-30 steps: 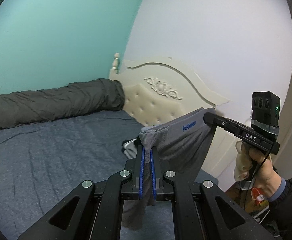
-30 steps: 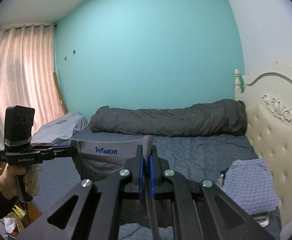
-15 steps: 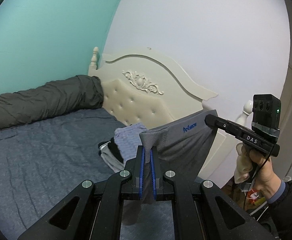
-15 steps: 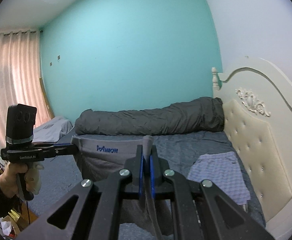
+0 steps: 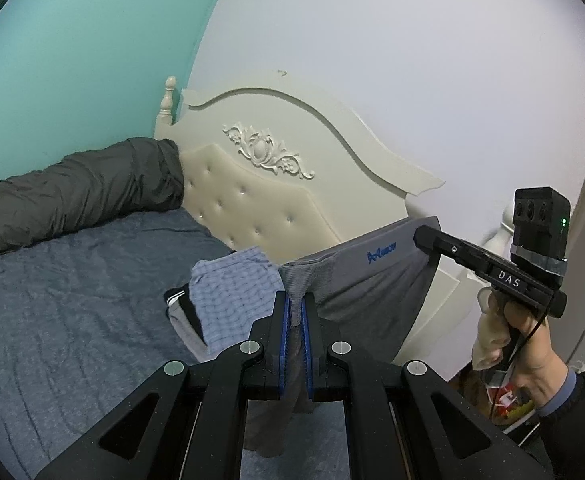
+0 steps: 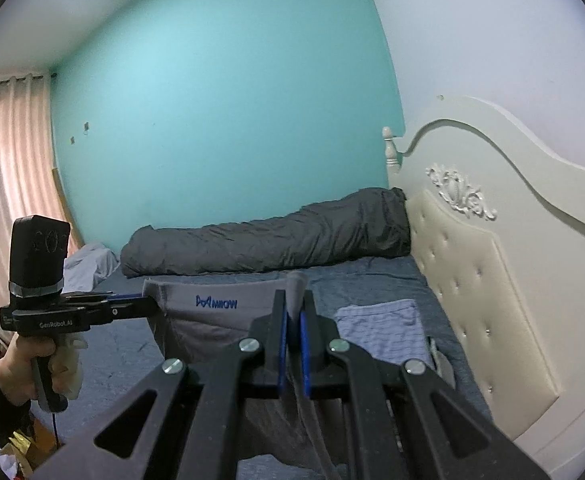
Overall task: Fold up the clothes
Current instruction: 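Carry the folded briefs with both tools toward the clothes stack by the headboard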
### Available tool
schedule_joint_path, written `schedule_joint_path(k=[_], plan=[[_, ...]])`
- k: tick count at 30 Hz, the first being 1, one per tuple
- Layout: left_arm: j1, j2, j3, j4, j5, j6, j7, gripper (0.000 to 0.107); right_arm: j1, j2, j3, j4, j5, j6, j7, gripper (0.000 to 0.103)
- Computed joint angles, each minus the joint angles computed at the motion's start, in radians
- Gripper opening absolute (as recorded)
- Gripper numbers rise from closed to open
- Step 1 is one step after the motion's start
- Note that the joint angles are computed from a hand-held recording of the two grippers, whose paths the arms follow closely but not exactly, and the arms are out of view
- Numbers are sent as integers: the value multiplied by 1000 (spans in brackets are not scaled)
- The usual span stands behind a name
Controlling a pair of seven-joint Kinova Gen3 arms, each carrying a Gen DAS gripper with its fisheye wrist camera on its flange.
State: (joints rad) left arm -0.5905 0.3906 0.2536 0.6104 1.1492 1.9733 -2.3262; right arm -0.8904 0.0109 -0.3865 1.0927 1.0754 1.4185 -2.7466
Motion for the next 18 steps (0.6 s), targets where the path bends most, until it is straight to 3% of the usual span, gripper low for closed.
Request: schedule_joint_path(k=[9, 18], plan=[[156, -23, -27, 70, -85, -119, -18, 6, 167, -94, 30, 137, -105, -140, -3, 5], [294, 54, -18, 4, -208, -232, 55, 3, 339, -100, 66, 181, -245, -266, 103, 5]])
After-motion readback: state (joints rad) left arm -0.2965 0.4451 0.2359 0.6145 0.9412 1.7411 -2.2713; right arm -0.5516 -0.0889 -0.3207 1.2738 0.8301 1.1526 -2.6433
